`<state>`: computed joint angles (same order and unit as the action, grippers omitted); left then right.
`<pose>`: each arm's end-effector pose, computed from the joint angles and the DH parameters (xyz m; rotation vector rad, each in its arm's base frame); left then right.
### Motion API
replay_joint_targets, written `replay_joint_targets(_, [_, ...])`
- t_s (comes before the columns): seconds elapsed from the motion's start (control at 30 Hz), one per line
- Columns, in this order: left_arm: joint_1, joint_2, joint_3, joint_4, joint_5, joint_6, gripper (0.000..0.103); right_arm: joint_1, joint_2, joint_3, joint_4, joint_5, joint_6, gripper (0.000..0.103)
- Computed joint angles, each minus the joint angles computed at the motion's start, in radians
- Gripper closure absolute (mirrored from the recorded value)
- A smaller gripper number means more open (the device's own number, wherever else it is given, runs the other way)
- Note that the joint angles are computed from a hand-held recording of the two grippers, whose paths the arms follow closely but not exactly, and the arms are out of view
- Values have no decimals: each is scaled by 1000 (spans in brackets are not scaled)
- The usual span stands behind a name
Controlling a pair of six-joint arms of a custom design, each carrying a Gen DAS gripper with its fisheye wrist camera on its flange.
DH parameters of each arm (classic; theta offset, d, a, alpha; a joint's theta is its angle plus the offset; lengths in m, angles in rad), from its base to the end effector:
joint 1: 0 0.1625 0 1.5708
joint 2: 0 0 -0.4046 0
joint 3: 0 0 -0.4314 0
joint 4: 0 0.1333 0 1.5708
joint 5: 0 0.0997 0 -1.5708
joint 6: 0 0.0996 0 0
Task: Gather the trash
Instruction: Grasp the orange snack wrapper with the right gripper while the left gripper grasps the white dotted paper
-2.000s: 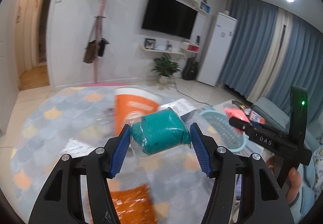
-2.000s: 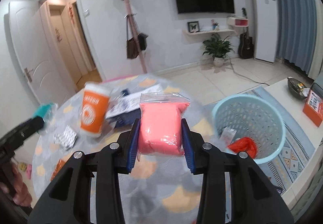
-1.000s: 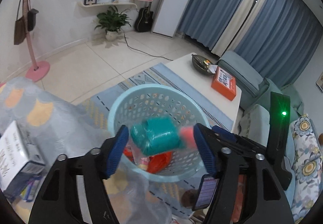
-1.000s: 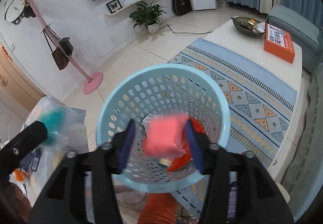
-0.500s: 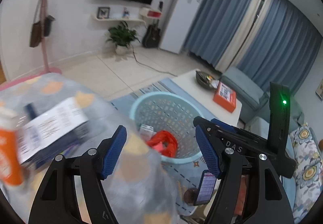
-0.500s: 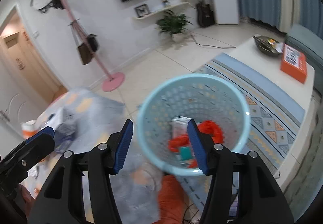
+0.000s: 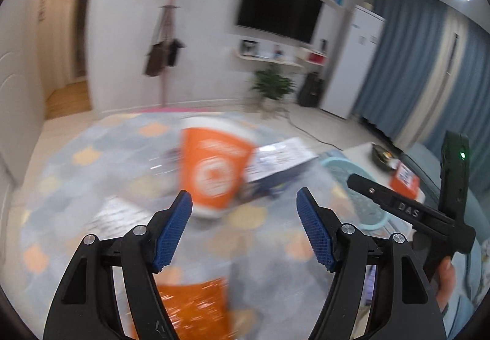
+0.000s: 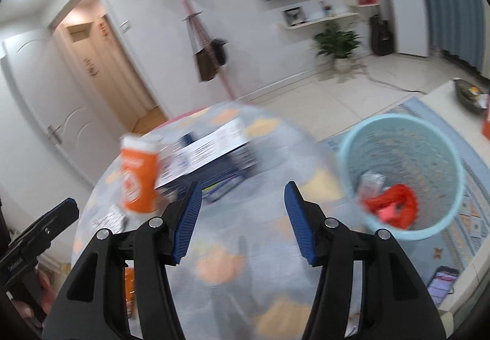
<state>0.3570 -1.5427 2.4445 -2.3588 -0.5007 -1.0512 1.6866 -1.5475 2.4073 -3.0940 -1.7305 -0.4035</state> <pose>-0.2719 -0.3370 0.1697 0.2672 2.3119 -1.1921 0.1664 -0.4136 0.2240 0.6333 -2.6794 0.9066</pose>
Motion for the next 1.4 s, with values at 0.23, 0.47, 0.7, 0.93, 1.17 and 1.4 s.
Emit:
replay_joint_targets(0.23, [-25, -331, 89, 465, 24, -384, 35, 114, 89, 24, -6, -34, -14, 50])
replay_joint_targets(0.47, [-26, -545, 144, 677, 7, -533, 35, 195, 145, 58, -17, -47, -53, 50])
replay_joint_targets(0.7, [19, -667, 200, 678, -28, -523, 35, 252, 235, 76, -53, -88, -82, 50])
replay_joint_targets(0.93, [123, -745, 288, 337, -110, -253, 35, 259, 260, 94, -25, -106, -95, 50])
replay_joint_targets(1.17, [199, -656, 291, 109, -150, -98, 33, 276, 250, 128, -51, -112, -140, 50])
replay_joint_targets(1.4, [266, -414, 214, -74, -157, -1, 33, 308, 248, 142, -64, -93, -171, 50])
